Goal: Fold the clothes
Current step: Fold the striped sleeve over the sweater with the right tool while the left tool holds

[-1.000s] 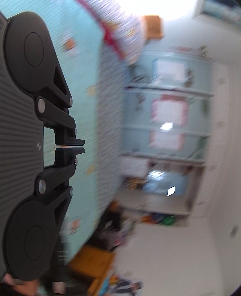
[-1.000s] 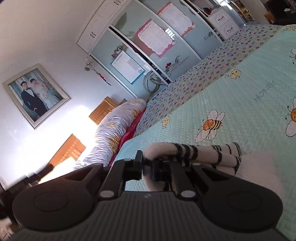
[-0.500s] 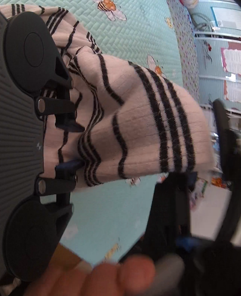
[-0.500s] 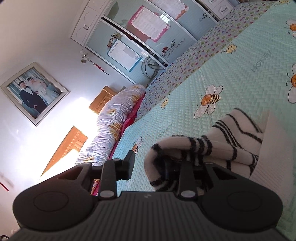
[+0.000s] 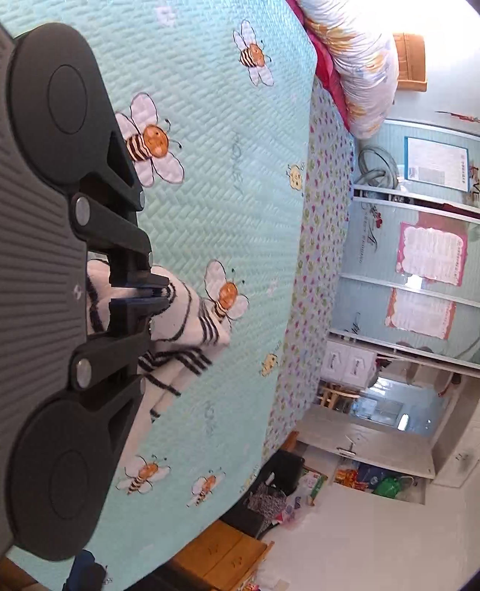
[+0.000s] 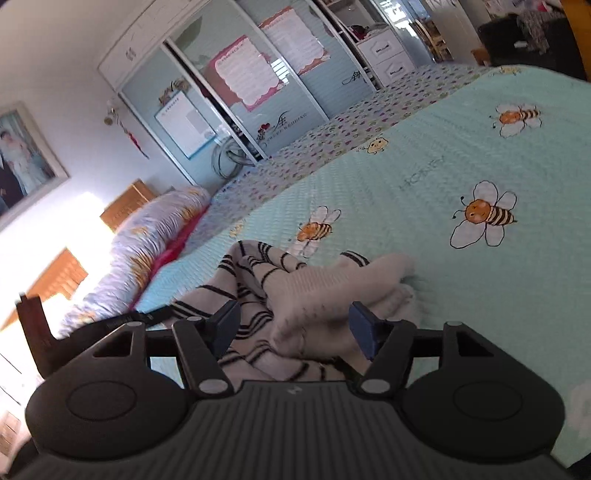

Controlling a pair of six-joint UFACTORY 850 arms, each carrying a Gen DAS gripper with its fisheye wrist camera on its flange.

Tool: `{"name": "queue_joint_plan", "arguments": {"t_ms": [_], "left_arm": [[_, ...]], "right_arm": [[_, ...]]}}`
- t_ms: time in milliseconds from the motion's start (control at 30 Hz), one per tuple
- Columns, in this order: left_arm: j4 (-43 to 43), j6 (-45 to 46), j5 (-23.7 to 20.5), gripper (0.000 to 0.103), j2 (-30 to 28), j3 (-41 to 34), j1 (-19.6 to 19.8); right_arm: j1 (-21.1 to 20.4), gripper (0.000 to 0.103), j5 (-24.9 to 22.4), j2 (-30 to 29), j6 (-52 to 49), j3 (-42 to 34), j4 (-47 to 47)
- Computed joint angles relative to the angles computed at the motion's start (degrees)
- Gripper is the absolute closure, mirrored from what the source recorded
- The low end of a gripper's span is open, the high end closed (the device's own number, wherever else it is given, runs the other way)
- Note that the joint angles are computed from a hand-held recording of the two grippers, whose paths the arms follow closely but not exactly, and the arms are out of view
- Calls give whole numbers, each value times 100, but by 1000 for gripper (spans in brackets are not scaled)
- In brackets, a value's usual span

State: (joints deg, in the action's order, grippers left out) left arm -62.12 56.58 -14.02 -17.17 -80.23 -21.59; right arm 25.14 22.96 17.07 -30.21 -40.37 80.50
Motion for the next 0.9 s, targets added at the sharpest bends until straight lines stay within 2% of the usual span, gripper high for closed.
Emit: {"name": "queue_joint_plan", "arguments": {"t_ms": [100,167,233,300,367,433,500,533,567,600,633,667,700,800,900], "left_arm": [[-31,265,-190,99,196,274,-15],[150,242,-248,94,314,457,-63],[40,332,-274,60,352,636,-132],[68,114,-251,51,344,782,-197],[267,-335,-468,50,285,822,-214],[563,-691,-618,45,157,772,-256],[760,-974,-630,46,1,655,-287],[836,-1100,-635,56,-79,593,-300],[987,-1316,-642,67,-159,507,-302],[1379,-1767,-550,91,-218,438,-330],[1644,-2103,-473,96,-272,382,-331],[1850,-2382,-405,96,-326,330,-324],[1886,-2490,-364,98,-349,314,-294],[1894,-2603,-243,99,-326,322,-195],[1686,-2307,-99,99,-173,381,-85]], "right_arm": [[184,37,244,-436,-972,-305,925],[117,37,74,-621,-1147,-432,1235],[101,37,34,-803,-1352,-587,1509],[120,30,67,-1045,-1815,-791,1902],[139,29,125,-1371,-2542,-1055,2525],[128,29,105,-1649,-2684,-1204,2632],[97,31,202,-1891,-2274,-1246,2170],[33,34,185,-1945,-2105,-1221,1992],[-35,53,157,-1993,-1928,-1191,1813],[-136,69,42,-1969,-1709,-1114,1631],[-223,77,-37,-1900,-1533,-1027,1460],[-273,85,65,-1797,-1499,-943,1373],[-320,87,179,-1693,-1463,-859,1283],[-421,89,872,-1329,-1527,-692,1122],[-568,89,1496,-1107,-2033,-653,1226]]}}
